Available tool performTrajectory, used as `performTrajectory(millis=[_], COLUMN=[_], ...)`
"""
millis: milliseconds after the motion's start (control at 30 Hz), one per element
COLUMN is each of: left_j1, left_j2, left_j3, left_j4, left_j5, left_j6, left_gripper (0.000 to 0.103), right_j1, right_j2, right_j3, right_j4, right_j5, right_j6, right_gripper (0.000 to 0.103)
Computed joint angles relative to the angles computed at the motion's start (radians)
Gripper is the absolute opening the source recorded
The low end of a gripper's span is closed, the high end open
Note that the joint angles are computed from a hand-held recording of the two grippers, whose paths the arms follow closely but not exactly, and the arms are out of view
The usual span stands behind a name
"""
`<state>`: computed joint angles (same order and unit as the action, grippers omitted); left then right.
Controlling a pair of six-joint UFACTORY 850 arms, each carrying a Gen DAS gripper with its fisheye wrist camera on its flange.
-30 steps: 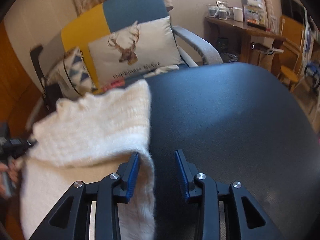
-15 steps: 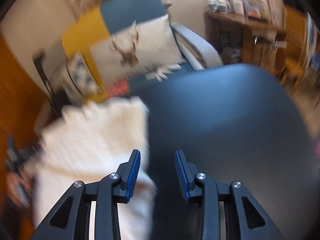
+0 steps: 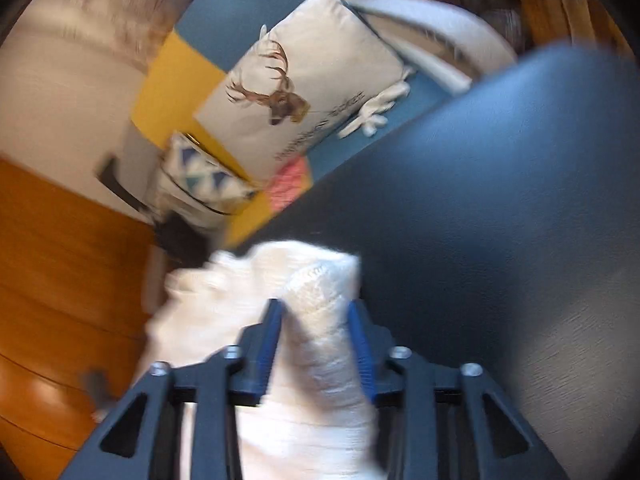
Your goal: Fold clothes
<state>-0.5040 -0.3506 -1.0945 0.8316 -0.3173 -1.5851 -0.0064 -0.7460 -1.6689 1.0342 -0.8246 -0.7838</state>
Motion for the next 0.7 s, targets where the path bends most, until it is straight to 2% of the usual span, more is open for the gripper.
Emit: performTrajectory(millis=[33,100,133,233,267,300,333,400,467,567,633,700], left_j1=[0.002,0.002,-0.001,-0.009,-0.012,-0.014,-0.016,-0.016,-0.014,-0.007,-0.008,-0.007], left_j2=[0.001,0.003,0.002,-0.004,-0.007,-0.009,-0.012,-0.014,-0.014,-0.013,-0.016,-0.015], left_j3=[0.002,0.005,0.004,0.000,-0.003,-0.006,-0.010,-0.013,-0.016,-0.018,-0.024,-0.028], left_j4=[-0.006,-0.007,0.005,0.036,0.034,0.029,0.025,0.012,-0.013,-0.051,-0.067,-0.080], left_j5=[0.004,0.005,0.000,-0.018,-0.025,-0.032,-0.040,-0.046,-0.044,-0.037,-0.042,-0.047], left_j6=[0.005,0.012,0.006,-0.007,-0.003,0.002,0.007,0.015,0.040,0.070,0.089,0.098], left_gripper=[0.007,0.007,0.007,0.007,0.007,0.008,0.008,0.008,0.008,0.008,0.008,0.008], right_j1=[0.011,0.037,0.059,0.145,0.168,0.180,0.183,0.184,0.167,0.111,0.068,0.023], right_j2=[0.015,0.074,0.113,0.241,0.251,0.235,0.208,0.154,0.144,0.112,0.142,0.172], right_j3=[0.013,0.079,0.114,0.243,0.270,0.278,0.260,0.195,0.173,0.118,0.140,0.176], right_j4=[-0.017,-0.022,-0.075,-0.379,-0.483,-0.575,-0.680,-0.822,-0.796,-0.511,-0.302,-0.108], right_j5=[0.023,0.111,0.194,0.508,0.598,0.647,0.653,0.578,0.536,0.414,0.355,0.250], right_j6=[-0.029,-0.095,-0.107,-0.087,-0.045,0.038,0.143,0.311,0.381,0.253,0.085,-0.052], right_gripper=[0.013,0.011,0.011,0.011,0.011,0.011,0.011,0.011,0.012,0.019,0.022,0.023])
